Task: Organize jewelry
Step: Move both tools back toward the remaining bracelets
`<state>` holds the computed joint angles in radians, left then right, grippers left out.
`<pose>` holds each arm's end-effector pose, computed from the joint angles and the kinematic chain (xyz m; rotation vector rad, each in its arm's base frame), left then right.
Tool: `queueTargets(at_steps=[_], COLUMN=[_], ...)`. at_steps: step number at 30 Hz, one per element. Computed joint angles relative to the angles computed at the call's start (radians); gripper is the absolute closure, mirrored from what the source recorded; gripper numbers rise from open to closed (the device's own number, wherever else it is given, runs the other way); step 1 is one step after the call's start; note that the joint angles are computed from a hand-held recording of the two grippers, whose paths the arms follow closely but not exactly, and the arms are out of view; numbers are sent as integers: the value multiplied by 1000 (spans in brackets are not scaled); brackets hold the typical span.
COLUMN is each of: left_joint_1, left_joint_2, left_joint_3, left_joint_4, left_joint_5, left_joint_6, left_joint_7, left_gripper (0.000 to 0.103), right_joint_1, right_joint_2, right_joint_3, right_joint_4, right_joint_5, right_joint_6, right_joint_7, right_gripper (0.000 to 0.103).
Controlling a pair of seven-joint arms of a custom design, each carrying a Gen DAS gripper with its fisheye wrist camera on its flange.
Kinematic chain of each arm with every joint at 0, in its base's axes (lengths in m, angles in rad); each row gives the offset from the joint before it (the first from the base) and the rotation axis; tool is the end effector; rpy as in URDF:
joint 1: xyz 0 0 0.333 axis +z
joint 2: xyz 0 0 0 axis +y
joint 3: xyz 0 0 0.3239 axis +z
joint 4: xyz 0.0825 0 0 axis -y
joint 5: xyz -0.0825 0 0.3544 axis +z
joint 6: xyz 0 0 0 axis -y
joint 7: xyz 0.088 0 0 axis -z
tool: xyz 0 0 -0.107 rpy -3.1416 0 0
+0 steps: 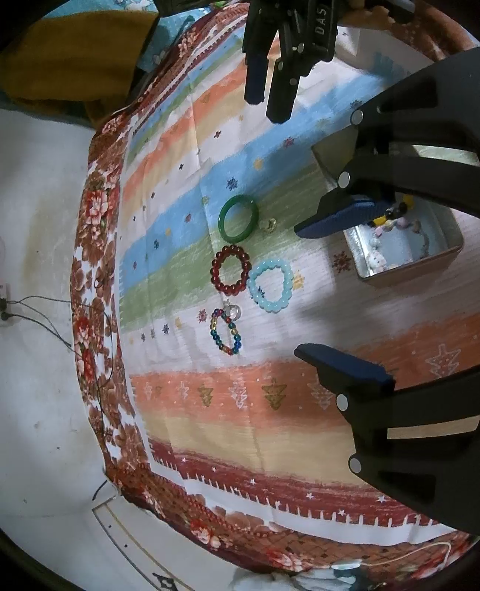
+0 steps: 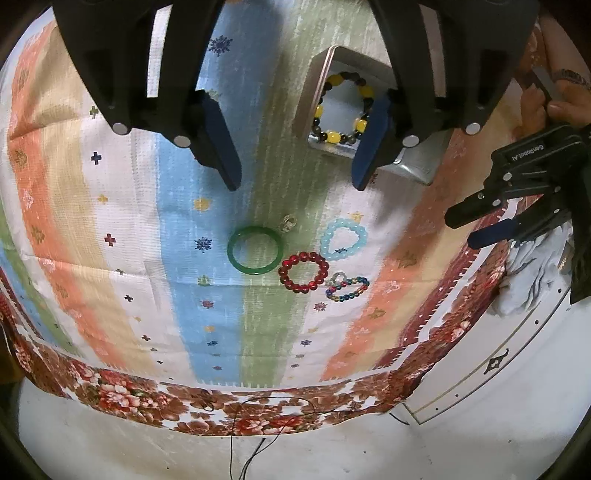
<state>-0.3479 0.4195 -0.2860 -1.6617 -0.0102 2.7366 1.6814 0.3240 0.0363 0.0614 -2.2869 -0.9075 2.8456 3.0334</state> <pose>0.5747 -0.3817 0.4724 -1.1974 2.4850 -0.9123 0.4709 0.2359 0.4082 -1.5495 2.0331 -0.5317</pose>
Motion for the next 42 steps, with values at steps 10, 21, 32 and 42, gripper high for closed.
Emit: queueTargets(at_steps=[10, 21, 32, 42], left_joint_1=[-14, -48, -63, -95], left_joint_2=[87, 166, 238, 381], left_joint_3=[20, 66, 74, 104], left_joint_4=[137, 258, 379, 613], left_joint_5=[18, 94, 119, 139], left_joint_6=[-62, -117, -170, -289], left_joint_7=[-25, -80, -83, -92], left_gripper=[36, 36, 36, 36], right_joint_1=[-15, -9, -7, -3], right_joint_2=[18, 60, 102, 152], right_joint_3=[-18, -40, -73, -100], right_joint_4=[5, 50, 89, 129], right_joint_5=[49, 98, 154, 240], right_joint_6=[19, 7, 11, 7], right_joint_7=[-43, -109, -161, -239], right_gripper=[39, 39, 39, 39])
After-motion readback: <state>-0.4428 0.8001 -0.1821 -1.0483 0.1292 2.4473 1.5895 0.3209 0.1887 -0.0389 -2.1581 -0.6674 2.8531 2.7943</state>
